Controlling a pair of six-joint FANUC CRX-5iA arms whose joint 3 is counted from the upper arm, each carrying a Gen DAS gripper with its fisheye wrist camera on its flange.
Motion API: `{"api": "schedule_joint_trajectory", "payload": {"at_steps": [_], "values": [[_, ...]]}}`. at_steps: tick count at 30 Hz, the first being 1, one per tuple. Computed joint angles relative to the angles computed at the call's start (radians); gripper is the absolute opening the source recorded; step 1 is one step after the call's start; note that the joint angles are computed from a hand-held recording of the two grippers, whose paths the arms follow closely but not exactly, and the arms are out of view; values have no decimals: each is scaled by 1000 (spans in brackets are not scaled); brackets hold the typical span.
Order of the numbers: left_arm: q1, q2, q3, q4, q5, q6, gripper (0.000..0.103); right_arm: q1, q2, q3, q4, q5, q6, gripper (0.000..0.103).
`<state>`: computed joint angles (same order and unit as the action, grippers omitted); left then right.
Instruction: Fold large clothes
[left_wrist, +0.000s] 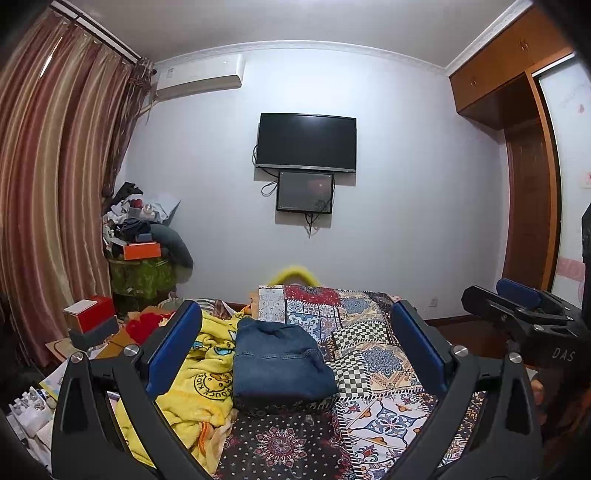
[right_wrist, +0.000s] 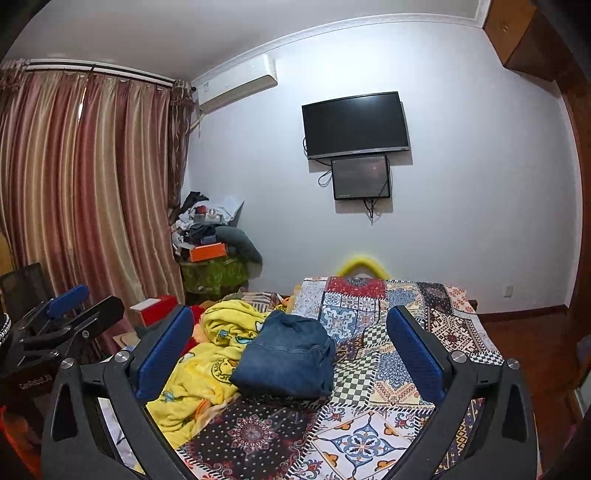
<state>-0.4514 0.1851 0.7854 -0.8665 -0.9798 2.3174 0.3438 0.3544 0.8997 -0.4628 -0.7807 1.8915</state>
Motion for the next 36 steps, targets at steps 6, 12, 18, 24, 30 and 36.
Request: {"api": "schedule_joint_trajectory", "payload": {"at_steps": [6, 12, 18, 24, 30, 36], "values": [[10, 0, -5, 18, 6, -7, 103, 0, -3, -2, 4, -5, 3, 103], [16, 0, -9, 25, 12, -13, 103, 0, -8, -11, 9, -2, -1, 103], [27, 4, -9, 47, 11, -21, 103, -4, -5, -3, 7, -21, -2, 103], [38, 1, -15, 56, 11, -19, 103, -4, 0, 7, 14, -36, -6, 103], [59, -2, -25, 96, 27, -33, 103, -4, 0, 5, 18, -36, -7, 103], [77, -9, -37, 135, 48, -49, 103, -4, 0, 9, 19, -38, -6, 103]]}}
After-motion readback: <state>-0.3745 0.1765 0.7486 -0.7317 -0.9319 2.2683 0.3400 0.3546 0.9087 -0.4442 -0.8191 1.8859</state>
